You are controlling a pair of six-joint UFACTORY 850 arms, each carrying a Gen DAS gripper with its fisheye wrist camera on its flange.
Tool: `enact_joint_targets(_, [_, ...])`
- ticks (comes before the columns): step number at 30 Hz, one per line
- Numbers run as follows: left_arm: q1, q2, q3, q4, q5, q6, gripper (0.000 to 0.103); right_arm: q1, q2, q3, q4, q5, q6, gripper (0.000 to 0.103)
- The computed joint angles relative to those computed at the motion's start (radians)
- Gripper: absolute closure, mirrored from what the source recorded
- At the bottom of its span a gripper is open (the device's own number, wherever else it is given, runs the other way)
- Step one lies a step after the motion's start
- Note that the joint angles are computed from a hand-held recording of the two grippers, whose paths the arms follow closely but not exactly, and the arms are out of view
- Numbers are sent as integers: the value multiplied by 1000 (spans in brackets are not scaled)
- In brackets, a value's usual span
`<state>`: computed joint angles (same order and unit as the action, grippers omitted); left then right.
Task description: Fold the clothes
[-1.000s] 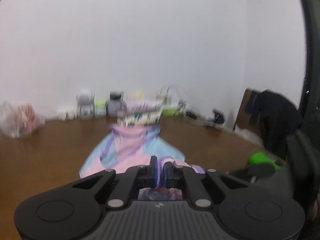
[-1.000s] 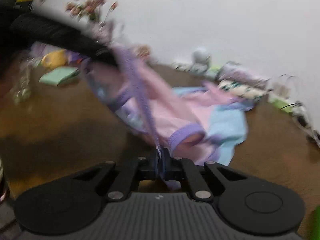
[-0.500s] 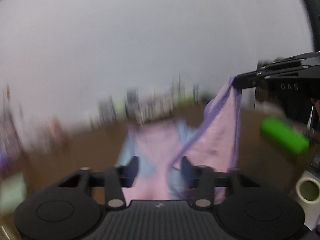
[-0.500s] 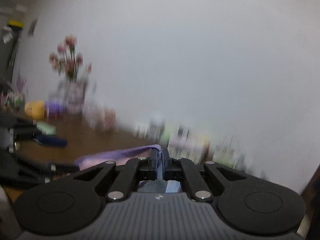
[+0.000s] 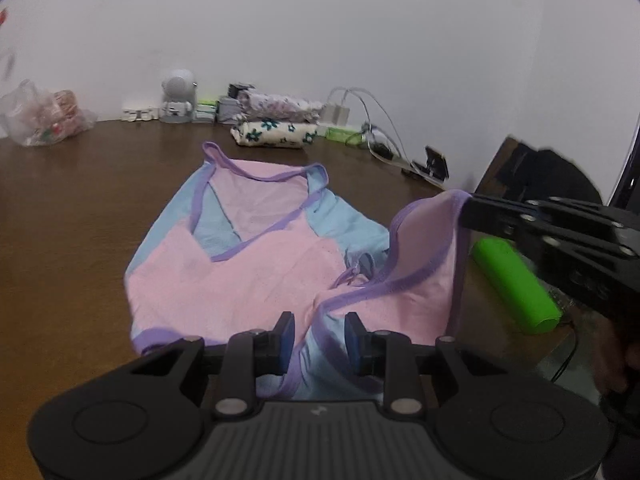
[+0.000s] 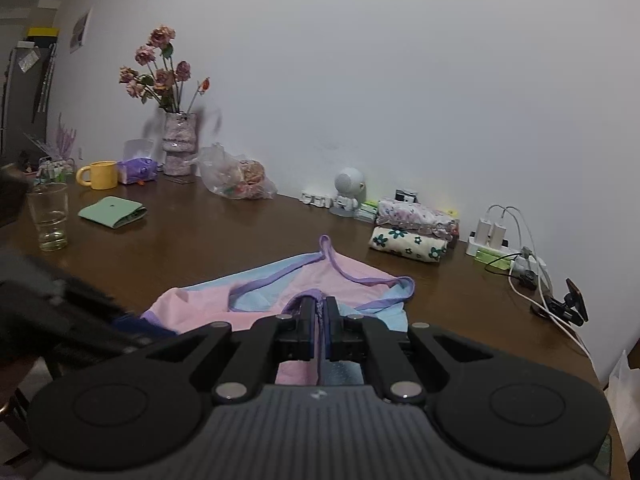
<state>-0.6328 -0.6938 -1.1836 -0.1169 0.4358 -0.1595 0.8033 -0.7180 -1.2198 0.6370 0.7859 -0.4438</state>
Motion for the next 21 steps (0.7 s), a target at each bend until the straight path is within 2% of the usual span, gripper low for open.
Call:
enact_joint_targets(3, [-12, -35, -78, -137, -130, 160, 78, 3, 11, 24, -19, 18, 27, 99])
enact_joint_targets(4, [-16, -45, -99, -199, -165, 227, 86, 6, 18, 36, -22, 31, 32, 99])
enact_joint_targets(5, [-20, -45, -100, -260, -168, 284, 94, 9, 25, 48, -25, 45, 36, 99])
enact_joint_targets(6, [-26, -37, -84, -314, -141, 332, 101, 13, 32, 61, -25, 59, 37, 99])
enact_joint_targets(7, [-34, -25, -63, -364, -106, 374, 102, 21, 41, 78, -16, 76, 23, 99])
enact_joint_targets(10, [-76, 34, 56, -495, 91, 457, 102, 43, 52, 107, 54, 99, -43, 99])
enact_joint_targets(12, [-112, 56, 120, -582, 220, 490, 102, 49, 35, 98, 94, 82, -82, 99])
enact_joint_targets(13, [-126, 60, 138, -621, 257, 505, 102, 52, 21, 88, 113, 72, -105, 99])
enact_joint_targets(16, [-158, 54, 172, -734, 335, 525, 102, 62, -45, 29, 161, 40, -192, 97])
enact_joint_targets(21, [-142, 36, 173, -799, 328, 532, 102, 92, -143, -61, 309, 40, -386, 93])
